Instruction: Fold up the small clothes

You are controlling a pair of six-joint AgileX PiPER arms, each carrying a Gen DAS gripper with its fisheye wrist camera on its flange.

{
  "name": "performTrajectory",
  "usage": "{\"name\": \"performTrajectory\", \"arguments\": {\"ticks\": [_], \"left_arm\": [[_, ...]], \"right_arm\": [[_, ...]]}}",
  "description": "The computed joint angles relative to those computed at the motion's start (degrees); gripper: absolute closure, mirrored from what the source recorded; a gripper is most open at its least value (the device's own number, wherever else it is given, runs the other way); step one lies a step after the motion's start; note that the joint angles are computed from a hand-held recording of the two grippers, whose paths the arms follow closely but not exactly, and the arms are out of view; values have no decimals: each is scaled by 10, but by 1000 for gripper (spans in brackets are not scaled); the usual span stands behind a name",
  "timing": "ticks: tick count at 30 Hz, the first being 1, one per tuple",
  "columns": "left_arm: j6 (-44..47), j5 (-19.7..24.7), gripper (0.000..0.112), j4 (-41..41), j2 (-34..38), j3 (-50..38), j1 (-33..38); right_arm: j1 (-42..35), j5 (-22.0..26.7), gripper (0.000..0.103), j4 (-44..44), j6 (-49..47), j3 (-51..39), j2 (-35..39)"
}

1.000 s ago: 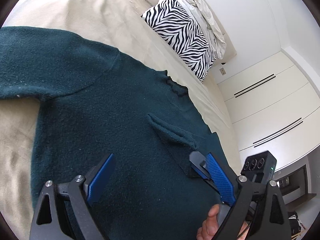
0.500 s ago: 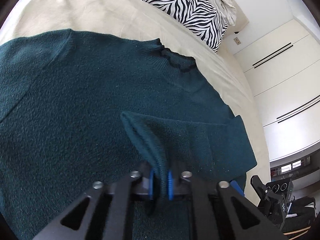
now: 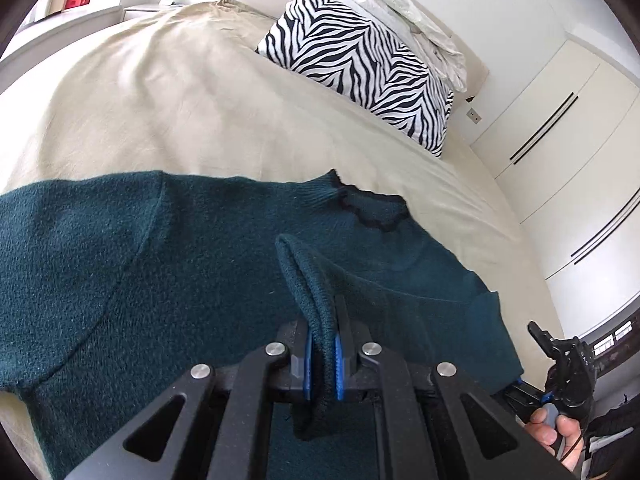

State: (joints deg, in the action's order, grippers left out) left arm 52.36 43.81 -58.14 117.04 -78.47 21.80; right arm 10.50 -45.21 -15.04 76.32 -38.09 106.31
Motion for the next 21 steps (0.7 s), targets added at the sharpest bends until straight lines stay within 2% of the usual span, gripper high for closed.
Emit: {"name": "performTrajectory", "arguments": {"ticks": [1, 3, 5, 7, 10, 11, 13, 15, 18, 21], "left_arm": [[0, -3, 103, 0, 11, -3, 1], [7, -17, 103, -4, 23, 6, -2], [56, -31, 103, -44, 22, 32, 2], [95, -37, 103, -75, 10, 57, 7], [111, -46, 102, -85, 4, 64, 5], [106, -52, 99, -78, 4, 62, 1], [99, -57, 98, -65, 9, 57, -3], [100, -62, 98, -68, 8, 57, -5], [116, -78, 98, -77, -4, 66, -12], [199, -123, 98, -139, -37, 102, -21]], "right_arm": [[-13, -28, 47, 4, 0, 11, 6], [-53, -123, 56, -34, 36, 40, 35], [-76, -182, 69, -52, 43, 56, 59], [-74, -205, 72, -38, 26, 66, 67], [-59, -233, 72, 0, 6, 87, 68], [-57, -240, 72, 4, 8, 91, 69], [-43, -212, 71, 12, 14, 101, 52], [-25, -127, 68, 22, 15, 119, -3], [30, -4, 62, 111, -46, 156, -113], [45, 70, 62, 119, -92, 149, -188]]}}
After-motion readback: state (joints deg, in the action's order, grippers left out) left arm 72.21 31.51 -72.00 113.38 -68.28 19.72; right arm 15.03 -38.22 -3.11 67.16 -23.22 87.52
